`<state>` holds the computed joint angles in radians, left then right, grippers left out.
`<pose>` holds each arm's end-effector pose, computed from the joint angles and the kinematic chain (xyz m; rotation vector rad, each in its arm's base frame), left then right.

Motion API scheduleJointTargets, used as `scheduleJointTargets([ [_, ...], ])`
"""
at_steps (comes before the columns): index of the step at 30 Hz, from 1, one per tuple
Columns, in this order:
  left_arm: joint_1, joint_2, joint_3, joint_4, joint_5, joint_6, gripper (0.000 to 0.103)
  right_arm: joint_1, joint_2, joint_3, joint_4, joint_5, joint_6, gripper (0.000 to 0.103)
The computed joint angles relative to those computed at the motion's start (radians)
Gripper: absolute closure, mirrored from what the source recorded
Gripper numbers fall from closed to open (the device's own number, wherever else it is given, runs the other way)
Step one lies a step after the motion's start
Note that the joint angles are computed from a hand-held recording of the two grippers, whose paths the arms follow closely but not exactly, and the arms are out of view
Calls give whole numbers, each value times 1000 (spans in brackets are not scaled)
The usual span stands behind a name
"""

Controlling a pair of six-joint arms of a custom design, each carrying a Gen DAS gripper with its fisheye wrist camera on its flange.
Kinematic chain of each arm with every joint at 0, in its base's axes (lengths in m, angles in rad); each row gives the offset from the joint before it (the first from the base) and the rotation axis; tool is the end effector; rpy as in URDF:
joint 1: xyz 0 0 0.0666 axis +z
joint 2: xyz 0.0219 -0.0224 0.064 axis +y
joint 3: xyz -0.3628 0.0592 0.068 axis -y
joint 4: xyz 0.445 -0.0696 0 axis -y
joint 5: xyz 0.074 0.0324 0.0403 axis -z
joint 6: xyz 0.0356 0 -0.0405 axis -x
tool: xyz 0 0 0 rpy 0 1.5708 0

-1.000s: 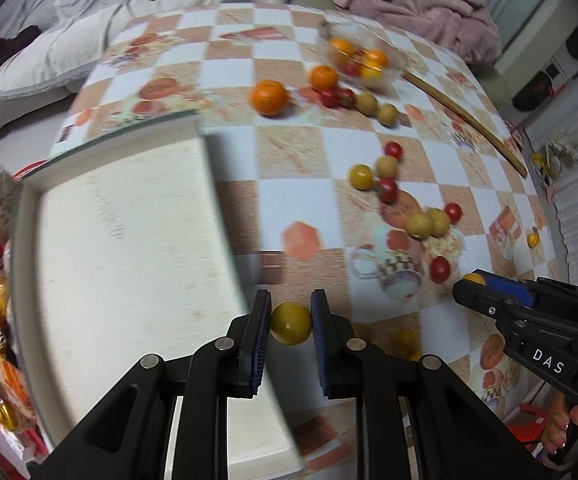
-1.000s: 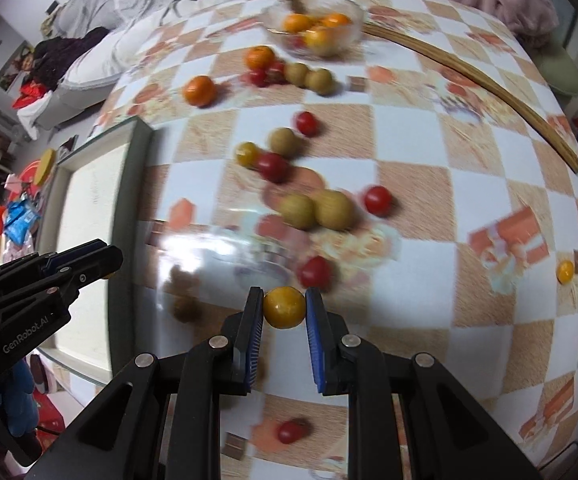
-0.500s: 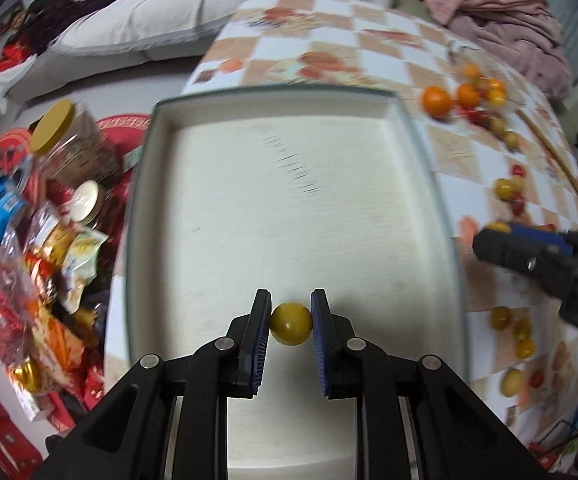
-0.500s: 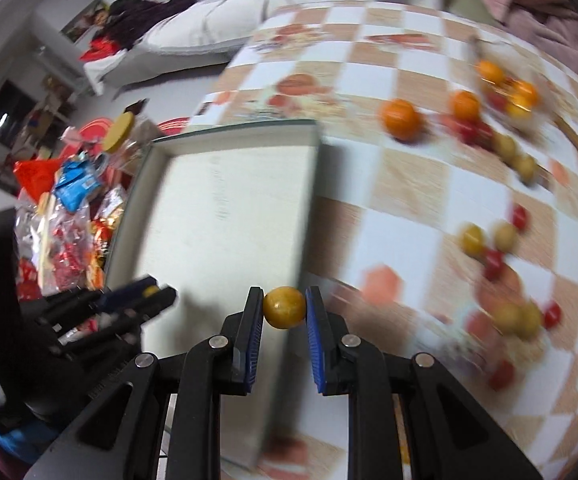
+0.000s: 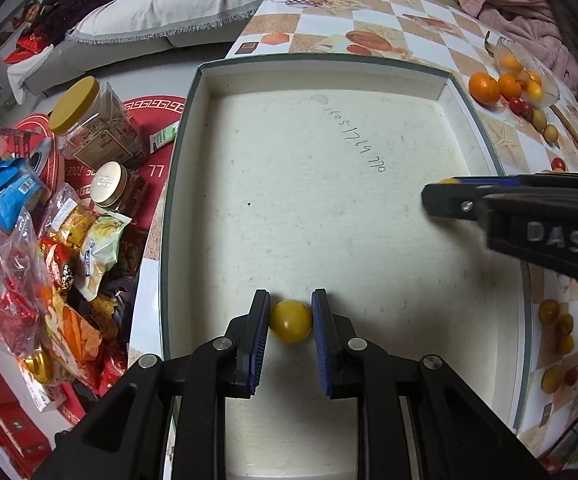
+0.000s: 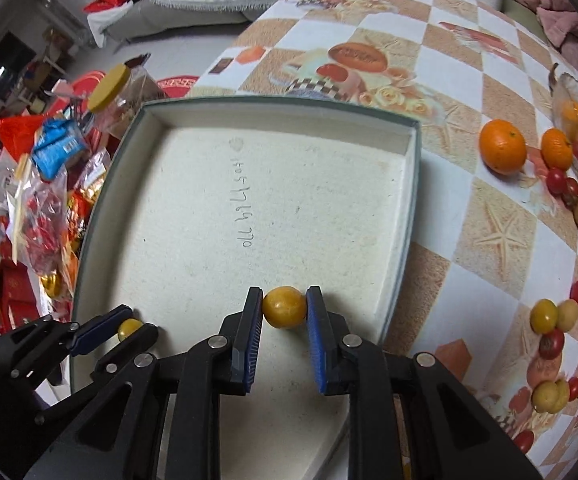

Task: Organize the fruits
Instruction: 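Carry both yellow tomatoes over the white tray and open both grippers, then grasp a dark yellow cherry tomato with the left gripper while the right grasps a red one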

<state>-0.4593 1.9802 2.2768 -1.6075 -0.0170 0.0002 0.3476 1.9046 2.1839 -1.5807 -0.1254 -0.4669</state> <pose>0.6116 -0.3023 0.4604 0.6531 2.8091 -0.0620 0.6207 0.2292 0.4683 0.1496 2.9224 0.3258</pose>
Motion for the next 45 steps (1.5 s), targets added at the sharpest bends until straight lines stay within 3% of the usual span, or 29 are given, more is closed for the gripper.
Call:
scheduleJointTargets([
  [1, 0, -1, -1, -1, -1, -4, 80, 2, 9, 9, -11, 2, 5, 77],
  [2, -1, 1, 2, -6, -2, -5, 70, 4, 9, 8, -6, 7, 8, 75],
  [3, -2, -3, -4, -4, -13, -4, 40, 6, 11, 11, -5, 4, 14, 66],
  [4, -3, -13, -18, 10, -25, -1, 26, 7, 13, 15, -3, -3, 19, 50],
  [5, -3, -33, -44, 39, -35, 2, 19, 9, 18, 23, -8, 0, 22, 41],
  [6, -3, -46, -61, 58, -36, -1, 19, 10, 14, 21, -1, 6, 20, 34],
  [8, -3, -40, -53, 39, -34, -10, 19, 9, -1, 8, 29, 0, 13, 34],
  [11, -7, -37, -49, 22, -37, -12, 19, 1, -41, -21, 77, -2, -13, 23],
  [17, -31, -24, -5, 4, -29, -32, 19, -17, -166, -139, 131, 67, -58, 22],
  [31, -165, 65, 192, -34, 69, -153, 19, -134, -535, -569, 59, 165, -263, 22],
  [38, -227, 68, 186, -53, 112, -215, 19, -174, -607, -668, 42, 156, -272, 22],
  [45, -275, 59, 128, -54, 91, -226, 19, -192, -613, -695, 61, 128, -226, 22],
])
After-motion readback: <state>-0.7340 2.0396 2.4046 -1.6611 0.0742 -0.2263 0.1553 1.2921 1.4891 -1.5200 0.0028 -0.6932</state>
